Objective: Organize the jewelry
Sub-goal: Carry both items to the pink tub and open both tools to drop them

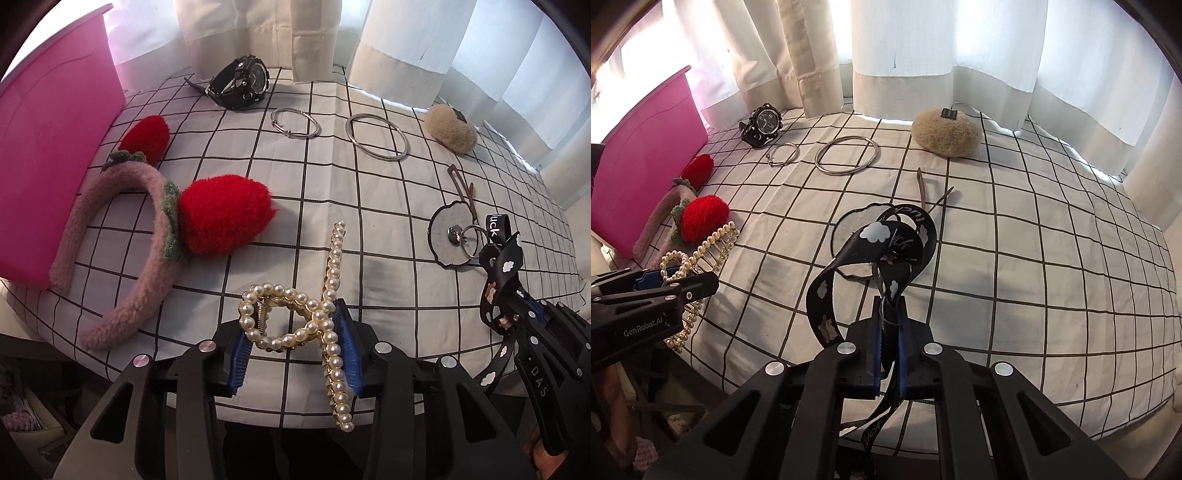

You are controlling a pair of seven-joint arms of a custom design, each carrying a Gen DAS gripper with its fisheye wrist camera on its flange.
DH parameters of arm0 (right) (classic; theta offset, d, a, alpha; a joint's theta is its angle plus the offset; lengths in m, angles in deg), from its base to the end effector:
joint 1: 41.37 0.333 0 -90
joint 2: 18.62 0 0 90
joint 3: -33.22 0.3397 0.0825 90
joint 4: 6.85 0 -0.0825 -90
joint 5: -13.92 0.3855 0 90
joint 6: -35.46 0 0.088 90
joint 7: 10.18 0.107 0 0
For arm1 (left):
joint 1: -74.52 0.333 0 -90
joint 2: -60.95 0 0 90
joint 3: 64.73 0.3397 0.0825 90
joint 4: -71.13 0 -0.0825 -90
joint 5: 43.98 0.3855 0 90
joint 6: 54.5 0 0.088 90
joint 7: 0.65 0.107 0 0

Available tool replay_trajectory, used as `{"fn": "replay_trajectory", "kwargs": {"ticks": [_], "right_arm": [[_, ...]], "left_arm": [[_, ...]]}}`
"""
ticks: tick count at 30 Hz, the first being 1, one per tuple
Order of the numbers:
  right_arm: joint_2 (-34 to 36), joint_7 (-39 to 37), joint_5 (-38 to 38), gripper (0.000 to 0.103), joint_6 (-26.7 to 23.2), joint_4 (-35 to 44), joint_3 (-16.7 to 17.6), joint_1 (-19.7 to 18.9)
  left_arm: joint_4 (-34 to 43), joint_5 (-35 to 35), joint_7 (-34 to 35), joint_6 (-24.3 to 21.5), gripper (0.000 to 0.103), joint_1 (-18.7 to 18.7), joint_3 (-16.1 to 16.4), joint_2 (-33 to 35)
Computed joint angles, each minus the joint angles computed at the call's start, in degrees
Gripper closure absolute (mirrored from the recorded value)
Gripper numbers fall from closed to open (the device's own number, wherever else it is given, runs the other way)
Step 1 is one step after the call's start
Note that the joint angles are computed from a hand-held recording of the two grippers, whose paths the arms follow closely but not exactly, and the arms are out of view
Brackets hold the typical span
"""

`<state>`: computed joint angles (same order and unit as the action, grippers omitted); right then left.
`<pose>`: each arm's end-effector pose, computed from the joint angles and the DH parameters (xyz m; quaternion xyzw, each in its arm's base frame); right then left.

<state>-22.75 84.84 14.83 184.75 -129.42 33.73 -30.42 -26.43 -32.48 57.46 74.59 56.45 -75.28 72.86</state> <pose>0.5553 0.1123 0.5200 -0.7152 0.6463 -0.1548 0.2163 0.5868 -0.3026 0.5288 -0.6837 0.7058 -0.1487 0.1108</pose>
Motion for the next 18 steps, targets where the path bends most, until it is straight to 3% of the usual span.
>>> {"fn": "replay_trajectory", "kwargs": {"ticks": [18], "right_arm": [[-0.31, 0.23, -2.54, 0.097, 3.0, 9.41, 1.06, 1.56]], "left_arm": [[1.49, 3.53, 0.59, 5.81, 0.062, 2.19, 0.36, -5.49]]}}
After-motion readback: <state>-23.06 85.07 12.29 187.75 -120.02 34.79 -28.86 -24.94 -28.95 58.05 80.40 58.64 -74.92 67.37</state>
